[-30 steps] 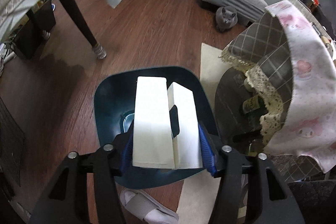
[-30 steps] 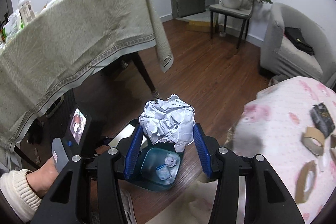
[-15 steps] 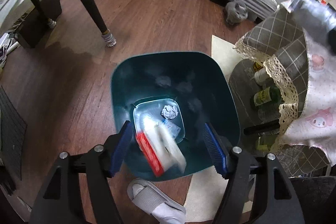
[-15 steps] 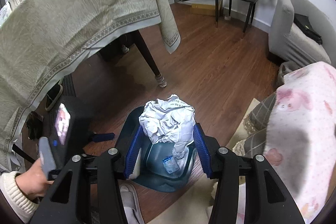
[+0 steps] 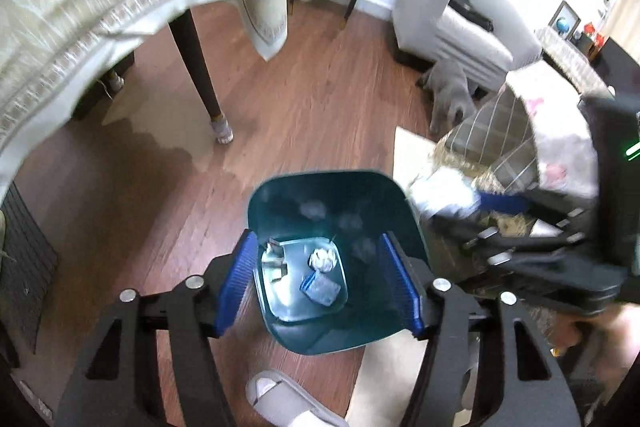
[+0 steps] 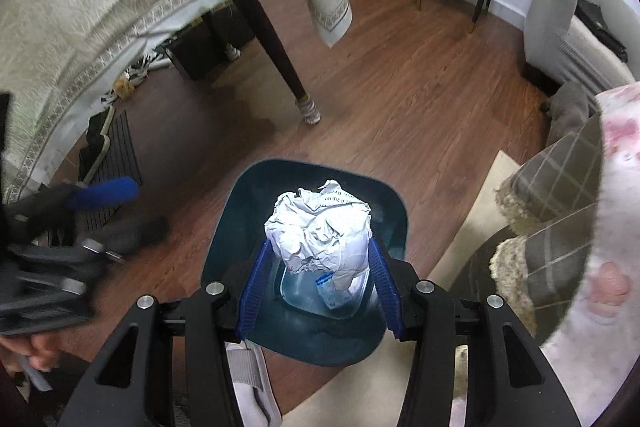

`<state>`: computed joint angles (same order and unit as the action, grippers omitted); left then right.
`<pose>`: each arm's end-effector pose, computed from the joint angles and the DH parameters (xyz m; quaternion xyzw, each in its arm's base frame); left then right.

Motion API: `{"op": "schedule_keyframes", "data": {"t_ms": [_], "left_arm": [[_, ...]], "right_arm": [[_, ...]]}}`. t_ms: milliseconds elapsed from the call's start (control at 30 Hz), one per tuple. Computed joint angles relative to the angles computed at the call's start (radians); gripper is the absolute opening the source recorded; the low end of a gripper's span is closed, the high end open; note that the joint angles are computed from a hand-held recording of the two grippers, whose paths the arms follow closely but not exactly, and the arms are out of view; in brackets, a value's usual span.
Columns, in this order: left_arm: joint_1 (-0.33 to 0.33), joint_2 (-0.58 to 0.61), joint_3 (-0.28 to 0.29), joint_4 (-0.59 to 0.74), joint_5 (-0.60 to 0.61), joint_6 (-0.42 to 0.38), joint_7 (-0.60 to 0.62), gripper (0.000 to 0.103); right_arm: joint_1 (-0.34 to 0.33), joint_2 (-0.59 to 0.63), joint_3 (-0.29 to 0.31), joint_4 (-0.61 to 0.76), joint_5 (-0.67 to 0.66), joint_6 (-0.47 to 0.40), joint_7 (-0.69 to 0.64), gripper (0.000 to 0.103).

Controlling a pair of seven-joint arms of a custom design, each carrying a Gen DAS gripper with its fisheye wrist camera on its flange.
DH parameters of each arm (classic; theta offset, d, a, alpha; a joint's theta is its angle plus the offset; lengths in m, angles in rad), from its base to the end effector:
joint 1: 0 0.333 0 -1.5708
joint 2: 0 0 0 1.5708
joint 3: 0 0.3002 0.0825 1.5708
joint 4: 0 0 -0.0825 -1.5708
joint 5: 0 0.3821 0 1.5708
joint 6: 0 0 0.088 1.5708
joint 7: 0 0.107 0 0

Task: Collect trash
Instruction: 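Move both open grippers back over the table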

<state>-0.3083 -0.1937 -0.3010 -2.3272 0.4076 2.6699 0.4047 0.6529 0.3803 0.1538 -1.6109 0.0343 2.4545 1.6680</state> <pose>0.4177 -0.3111 0.4550 -0.7479 0.5925 -0.2661 0.1370 0.4920 0.4932 0.4468 -0.8738 0.4259 -0.0379 0.2317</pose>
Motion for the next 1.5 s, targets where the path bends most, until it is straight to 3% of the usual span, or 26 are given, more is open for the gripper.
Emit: {"op": "schedule_keyframes", "data": {"t_ms": [133, 433, 467, 600, 667, 1000, 1200, 1500], "left_arm": [[0.012, -0.05, -0.015, -0.001, 0.047, -0.027, -0.03, 0.052], [0.035, -0.148, -0.033, -0.006, 0.108, -0.029, -0.076, 0.042], [0.038, -0.16, -0.036, -0.005, 0.113, -0.028, -0.081, 0.037], [0.049, -0.196, -0.05, 0.01, 0.134, -0.03, -0.095, 0.036], [0.053, -0.208, -0.06, 0.018, 0.142, -0.04, -0.102, 0.036], [0.069, -0.199, -0.1, 0.102, 0.212, -0.096, -0.13, 0.036], [0.067, -0.178, -0.117, 0.157, 0.271, -0.129, -0.156, 0.038], [0.051, -0.109, -0.131, 0.244, 0.356, -0.142, -0.217, 0.049]], "right_arm": [[0.017, 0.058, -0.002, 0.041, -0.009, -0.036, 0.016, 0.05], [0.049, 0.165, -0.022, 0.101, -0.031, -0.124, 0.043, 0.053], [0.054, 0.172, -0.026, 0.102, -0.039, -0.129, 0.05, 0.053], [0.057, 0.179, -0.027, 0.096, -0.046, -0.131, 0.048, 0.066], [0.059, 0.174, -0.031, 0.088, -0.055, -0.134, 0.052, 0.067], [0.025, 0.088, -0.007, 0.018, -0.022, -0.076, -0.006, 0.066], [0.0, -0.003, 0.014, -0.03, 0.018, -0.018, -0.074, 0.052], [-0.05, -0.205, 0.014, -0.152, 0.038, 0.102, -0.121, 0.047]]}}
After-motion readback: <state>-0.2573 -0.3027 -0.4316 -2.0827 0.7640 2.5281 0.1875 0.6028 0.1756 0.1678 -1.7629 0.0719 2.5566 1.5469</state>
